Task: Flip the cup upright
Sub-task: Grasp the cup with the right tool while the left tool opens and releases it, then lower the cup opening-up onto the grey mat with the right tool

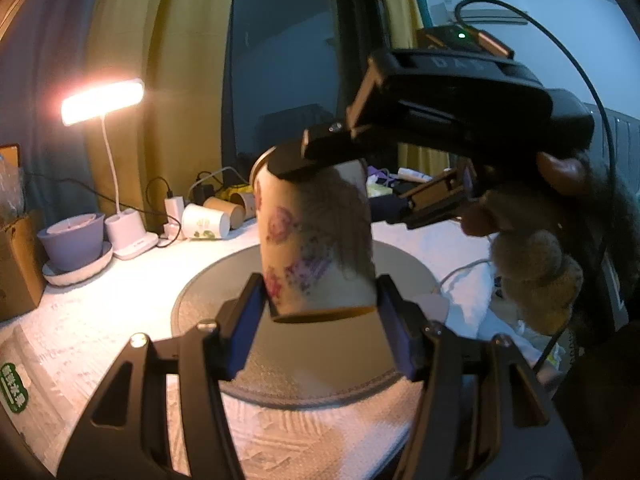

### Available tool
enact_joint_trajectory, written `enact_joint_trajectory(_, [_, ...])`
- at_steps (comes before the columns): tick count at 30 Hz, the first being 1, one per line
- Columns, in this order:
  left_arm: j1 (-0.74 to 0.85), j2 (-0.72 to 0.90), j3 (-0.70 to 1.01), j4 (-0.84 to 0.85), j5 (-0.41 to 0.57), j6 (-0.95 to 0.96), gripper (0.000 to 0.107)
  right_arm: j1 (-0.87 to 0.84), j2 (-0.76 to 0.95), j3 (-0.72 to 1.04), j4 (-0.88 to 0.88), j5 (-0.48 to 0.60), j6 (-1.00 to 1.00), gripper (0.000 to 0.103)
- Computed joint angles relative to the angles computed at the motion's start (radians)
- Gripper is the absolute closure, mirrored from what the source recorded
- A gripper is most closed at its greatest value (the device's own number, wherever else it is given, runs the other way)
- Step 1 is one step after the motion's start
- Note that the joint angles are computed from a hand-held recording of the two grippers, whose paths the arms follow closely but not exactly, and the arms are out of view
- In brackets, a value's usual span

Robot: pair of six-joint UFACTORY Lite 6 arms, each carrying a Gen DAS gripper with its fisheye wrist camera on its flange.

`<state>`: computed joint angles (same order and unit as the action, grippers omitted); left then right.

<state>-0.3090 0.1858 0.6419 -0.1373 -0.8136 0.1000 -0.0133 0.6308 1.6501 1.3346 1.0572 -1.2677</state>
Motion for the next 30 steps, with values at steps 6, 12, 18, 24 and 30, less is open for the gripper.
enact_joint_trajectory(6, [0.033, 0.036, 0.058, 0.049, 0.101, -0.056, 0.033, 0.030, -0.012, 0.018, -0.012, -0.064, -0.014, 0.028])
enact_joint_trajectory(12, [0.071, 0.050, 0.091, 0.086, 0.170, -0.119, 0.033, 0.053, -0.027, 0.027, 0.011, -0.205, -0.064, 0.028])
enact_joint_trajectory(18, [0.141, 0.058, 0.127, 0.229, 0.239, -0.264, 0.033, 0.096, -0.013, 0.016, 0.048, -0.400, -0.160, 0.028])
enact_joint_trajectory(24, [0.253, 0.110, 0.212, 0.473, 0.311, -0.579, 0.033, 0.156, 0.017, -0.010, 0.162, -0.602, -0.355, 0.028])
enact_joint_trajectory(30, [0.268, 0.135, 0.238, 0.511, 0.338, -0.654, 0.033, 0.224, 0.027, -0.032, 0.358, -0.769, -0.619, 0.028])
